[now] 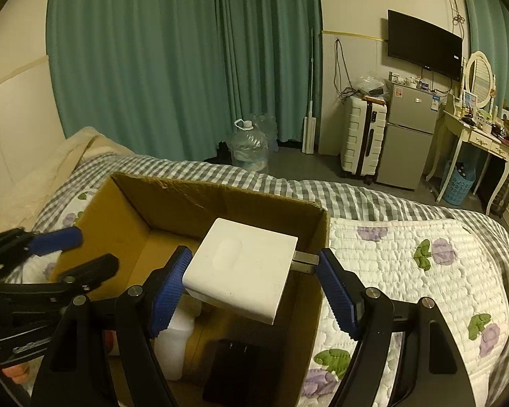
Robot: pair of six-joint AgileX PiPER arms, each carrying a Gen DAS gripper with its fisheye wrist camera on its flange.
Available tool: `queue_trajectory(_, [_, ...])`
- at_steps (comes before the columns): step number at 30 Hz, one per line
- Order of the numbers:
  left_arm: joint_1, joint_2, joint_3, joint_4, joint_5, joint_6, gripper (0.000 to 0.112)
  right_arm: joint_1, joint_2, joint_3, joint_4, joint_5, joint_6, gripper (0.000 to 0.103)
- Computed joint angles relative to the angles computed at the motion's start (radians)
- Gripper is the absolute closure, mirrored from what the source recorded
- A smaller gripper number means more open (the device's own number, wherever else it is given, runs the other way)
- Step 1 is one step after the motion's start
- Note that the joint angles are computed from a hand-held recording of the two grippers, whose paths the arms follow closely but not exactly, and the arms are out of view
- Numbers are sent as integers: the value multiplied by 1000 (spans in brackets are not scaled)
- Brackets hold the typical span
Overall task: Organize rigid objects
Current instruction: 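Carry both items over the box and release them inside with both tools, then move both tools back to the bed and grasp the black remote with the right tool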
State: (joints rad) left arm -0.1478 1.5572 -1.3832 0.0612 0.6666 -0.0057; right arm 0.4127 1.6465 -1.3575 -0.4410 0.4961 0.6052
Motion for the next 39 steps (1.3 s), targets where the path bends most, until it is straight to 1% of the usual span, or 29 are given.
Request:
queue_trajectory(2, [-14,-22,27,20,-27,-5,50,6,-1,6,-67,-8,63,26])
queue_trajectory(3, [-17,-32,35,22,-34,1,50,5,-10,11,-77,-13,73,23])
queue_trajectory(4, [-18,-40,39,24,-35,5,50,5,-18,16,-90,-15,92,19])
queue_trajectory(5, [-22,-53,44,31,-34,-2,50,2,-30,21,-98,-13,107,17])
queue_trajectory(8, [-23,-107,69,26,-24,-7,50,1,-82,24,-102,27,118,17])
queue_trajectory(13, [-3,-248,124,13,6,-25,49,77,-212,16,-186,183,147,16])
queue_trajectory(14, [11,-289,139,-9,15,-11,46,101,-241,15,-203,218,154,14])
queue_trajectory(17, [52,-397,176,-67,47,38,45,184,-321,-1,-220,324,152,13])
queue_trajectory(18, [65,-429,184,-83,59,55,44,230,-353,-4,-229,370,153,13])
queue_trajectory(19, [82,-464,199,-101,69,73,43,259,-370,1,-241,395,161,13])
queue_trajectory(20, [99,-499,215,-117,79,91,42,315,-397,6,-258,444,170,13])
queue_trajectory(22, [116,-562,252,-123,94,108,42,395,-441,41,-287,491,202,13])
queue_trajectory(24, [121,-614,291,-110,107,101,42,496,-483,106,-316,541,269,13])
queue_trajectory(27, [101,-673,368,-65,109,47,42,613,-519,218,-350,586,382,13])
queue_trajectory(28, [100,-689,398,-65,105,37,42,640,-524,259,-348,588,412,13])
queue_trajectory(30, [108,-723,466,-83,104,45,42,667,-521,343,-340,566,471,13])
queue_trajectory(32, [91,-727,533,-50,92,0,42,639,-502,406,-283,505,468,15])
queue_trajectory(33, [96,-719,565,-60,78,4,42,616,-474,433,-261,458,469,15])
queue_trajectory(35, [112,-703,620,-81,51,30,42,588,-421,454,-238,401,445,25])
queue_trajectory(36, [95,-688,633,-47,41,-2,42,577,-386,456,-232,380,429,27])
queue_trajectory(38, [76,-673,675,11,6,-56,42,565,-341,459,-220,354,411,28])
queue_trajectory(39, [83,-662,684,4,-4,-43,42,553,-318,461,-203,329,395,28])
